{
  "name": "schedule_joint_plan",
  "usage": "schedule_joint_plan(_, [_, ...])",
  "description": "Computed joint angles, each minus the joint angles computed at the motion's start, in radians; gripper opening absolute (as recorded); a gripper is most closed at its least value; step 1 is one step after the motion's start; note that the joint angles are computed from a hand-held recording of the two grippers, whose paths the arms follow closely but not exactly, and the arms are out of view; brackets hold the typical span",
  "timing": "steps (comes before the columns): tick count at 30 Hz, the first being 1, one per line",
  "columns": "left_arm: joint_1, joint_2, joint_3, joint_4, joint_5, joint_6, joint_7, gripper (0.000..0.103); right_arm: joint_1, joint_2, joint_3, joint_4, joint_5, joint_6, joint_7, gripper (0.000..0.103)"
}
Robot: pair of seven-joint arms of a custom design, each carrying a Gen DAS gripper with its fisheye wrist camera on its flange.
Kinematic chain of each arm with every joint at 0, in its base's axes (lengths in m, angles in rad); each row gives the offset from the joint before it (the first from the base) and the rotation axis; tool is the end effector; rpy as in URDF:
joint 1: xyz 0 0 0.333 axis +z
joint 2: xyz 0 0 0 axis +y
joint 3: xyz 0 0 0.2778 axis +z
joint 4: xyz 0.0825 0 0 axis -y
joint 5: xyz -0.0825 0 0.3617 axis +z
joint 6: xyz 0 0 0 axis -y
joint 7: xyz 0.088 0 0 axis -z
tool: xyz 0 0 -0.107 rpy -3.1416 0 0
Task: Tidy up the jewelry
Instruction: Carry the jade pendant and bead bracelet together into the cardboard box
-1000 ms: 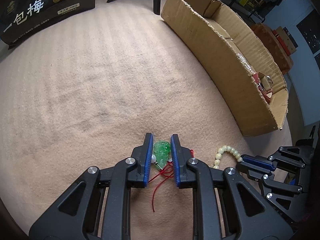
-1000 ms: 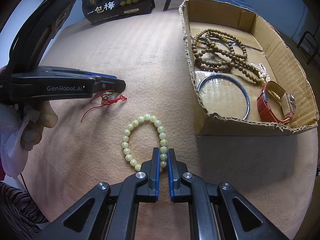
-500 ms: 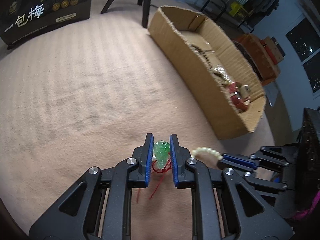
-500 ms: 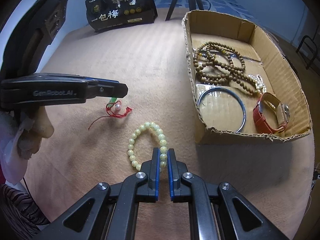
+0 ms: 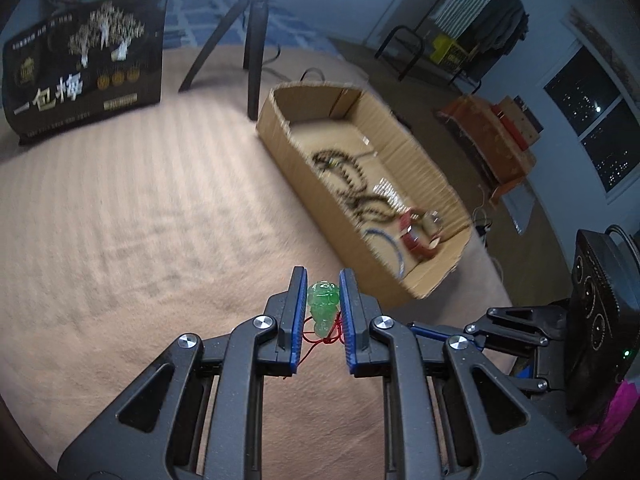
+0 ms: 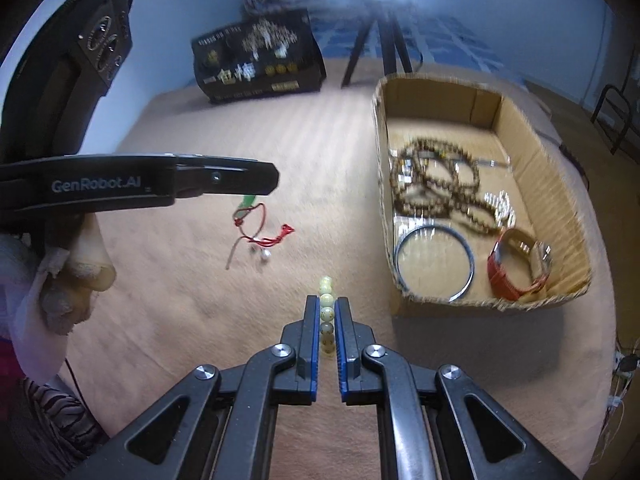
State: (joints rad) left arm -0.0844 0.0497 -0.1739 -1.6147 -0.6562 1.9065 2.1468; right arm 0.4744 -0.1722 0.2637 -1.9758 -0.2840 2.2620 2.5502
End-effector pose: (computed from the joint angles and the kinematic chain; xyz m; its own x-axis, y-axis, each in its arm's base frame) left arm 0.5466 -0.1875 0.5876 -0.6586 -0.6229 0.4222 -0.7456 0.4646 -0.4777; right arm 0.3934 0.3588 0.5587 -0.0598 -0.9853 -0.1599 -0.8637 0.1314 -0.4867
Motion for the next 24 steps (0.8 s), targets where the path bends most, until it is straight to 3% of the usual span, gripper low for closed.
schedule_joint_plan(8, [-0.003,0.003,-0.004,0.04,-0.05,0.016,-0.007,0.015,-0.019,-0.041,0.007,0.019,-0.062,0.008,0.032,0.004])
schedule_joint_plan(24, [-0.064,0.05,-0.058,0.092,-0.051,0.109,-0.031,0.015,-0.141,-0.146,0.017,-0.026,-0.14,-0.037,0.081,0.004])
